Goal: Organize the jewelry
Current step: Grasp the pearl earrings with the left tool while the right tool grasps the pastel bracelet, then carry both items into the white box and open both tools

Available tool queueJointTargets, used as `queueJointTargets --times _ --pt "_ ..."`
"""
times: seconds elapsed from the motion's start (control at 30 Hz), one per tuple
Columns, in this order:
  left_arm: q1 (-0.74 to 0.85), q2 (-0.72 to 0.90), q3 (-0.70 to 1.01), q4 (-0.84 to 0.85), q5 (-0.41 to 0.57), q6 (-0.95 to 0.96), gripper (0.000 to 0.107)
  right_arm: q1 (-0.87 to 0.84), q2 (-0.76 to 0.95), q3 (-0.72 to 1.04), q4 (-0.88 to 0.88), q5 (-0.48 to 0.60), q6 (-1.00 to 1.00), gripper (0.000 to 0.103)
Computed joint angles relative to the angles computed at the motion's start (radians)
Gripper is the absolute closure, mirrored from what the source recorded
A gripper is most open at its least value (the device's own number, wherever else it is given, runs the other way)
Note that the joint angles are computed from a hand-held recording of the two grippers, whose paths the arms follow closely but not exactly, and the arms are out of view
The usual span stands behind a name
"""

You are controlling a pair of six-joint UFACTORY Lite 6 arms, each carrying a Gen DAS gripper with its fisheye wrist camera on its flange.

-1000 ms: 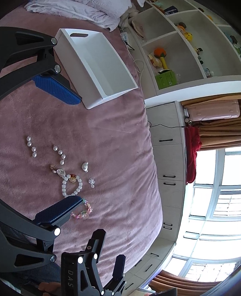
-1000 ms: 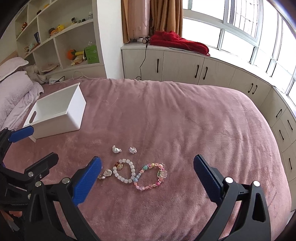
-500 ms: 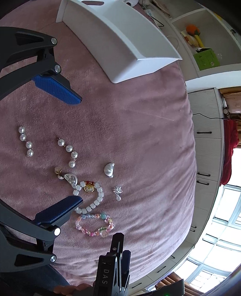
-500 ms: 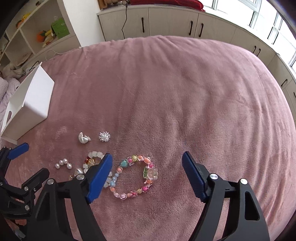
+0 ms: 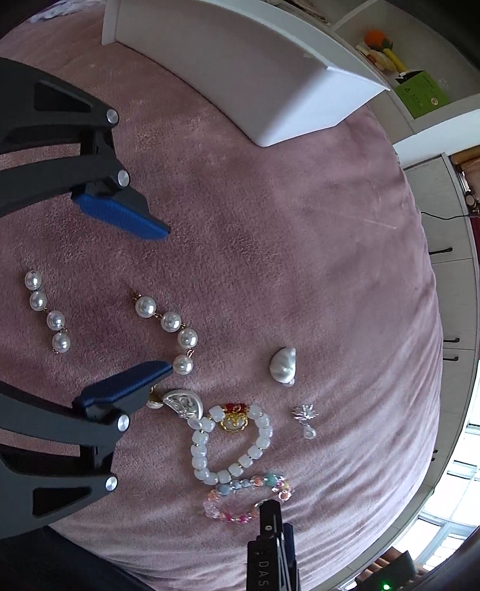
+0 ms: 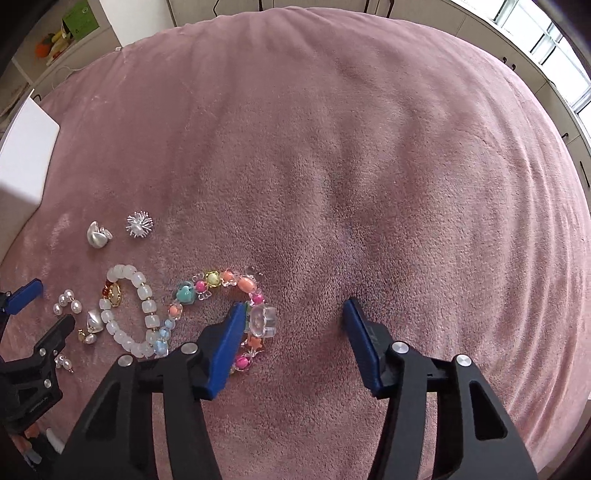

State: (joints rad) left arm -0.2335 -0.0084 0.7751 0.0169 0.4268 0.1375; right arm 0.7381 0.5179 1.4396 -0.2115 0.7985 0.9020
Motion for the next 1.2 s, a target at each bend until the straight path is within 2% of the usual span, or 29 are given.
queueJointTargets --times 0.1,0.17,0.23,0.3,0.37,0.63,0.7,0.8,0.83,0.93,1.03,1.07,1.2 --pt "-0.034 0.005 -0.03 0.122 -0.037 -0.096 0.045 0.019 0.032 0.034 0.013 0.005 -0.035 0.066" --pt "-0.038 0.005 -0.035 0.088 -0.05 -0.055 0.055 0.023 0.034 0.027 0.036 -0.027 -0.059 0.082" --pt "-0.034 0.0 -0.037 0.034 -0.052 -0.007 0.07 0.016 0.026 0.012 0.081 -0.069 -0.091 0.092" --pt "-0.02 -0.003 -0.04 -0.026 -0.055 0.049 0.083 0.012 0.002 -0.016 0.111 -0.113 -0.105 0.093" --pt "-0.01 -0.016 -0.052 -0.087 -0.056 0.105 0.09 0.003 -0.018 -0.018 0.163 -0.14 -0.142 0.093" --pt "0.071 -0.119 -0.099 -0.298 0.004 0.324 0.091 0.023 -0.229 -0.198 0.14 -0.232 -0.061 0.093" --pt "0.068 -0.173 -0.12 -0.3 0.015 0.318 0.091 -0.006 -0.322 -0.286 0.162 -0.278 -0.089 0.093" --pt "0.079 -0.252 -0.127 -0.355 0.063 0.357 0.091 -0.008 -0.376 -0.326 0.226 -0.356 -0.136 0.093" --pt "0.091 -0.269 -0.122 -0.388 0.086 0.388 0.091 -0.011 -0.386 -0.316 0.247 -0.35 -0.159 0.093" --pt "0.122 -0.286 -0.105 -0.445 0.144 0.43 0.091 0.014 -0.365 -0.23 0.231 -0.311 -0.146 0.093" --pt "0.179 -0.284 -0.081 -0.509 0.195 0.464 0.091 0.057 -0.257 -0.046 0.186 -0.256 -0.11 0.093" --pt "0.243 -0.288 -0.068 -0.539 0.234 0.523 0.091 0.064 -0.232 0.005 0.183 -0.237 -0.112 0.093" --pt "0.365 -0.31 -0.012 -0.574 0.306 0.592 0.091 0.071 -0.09 0.275 0.231 -0.158 -0.183 0.093"
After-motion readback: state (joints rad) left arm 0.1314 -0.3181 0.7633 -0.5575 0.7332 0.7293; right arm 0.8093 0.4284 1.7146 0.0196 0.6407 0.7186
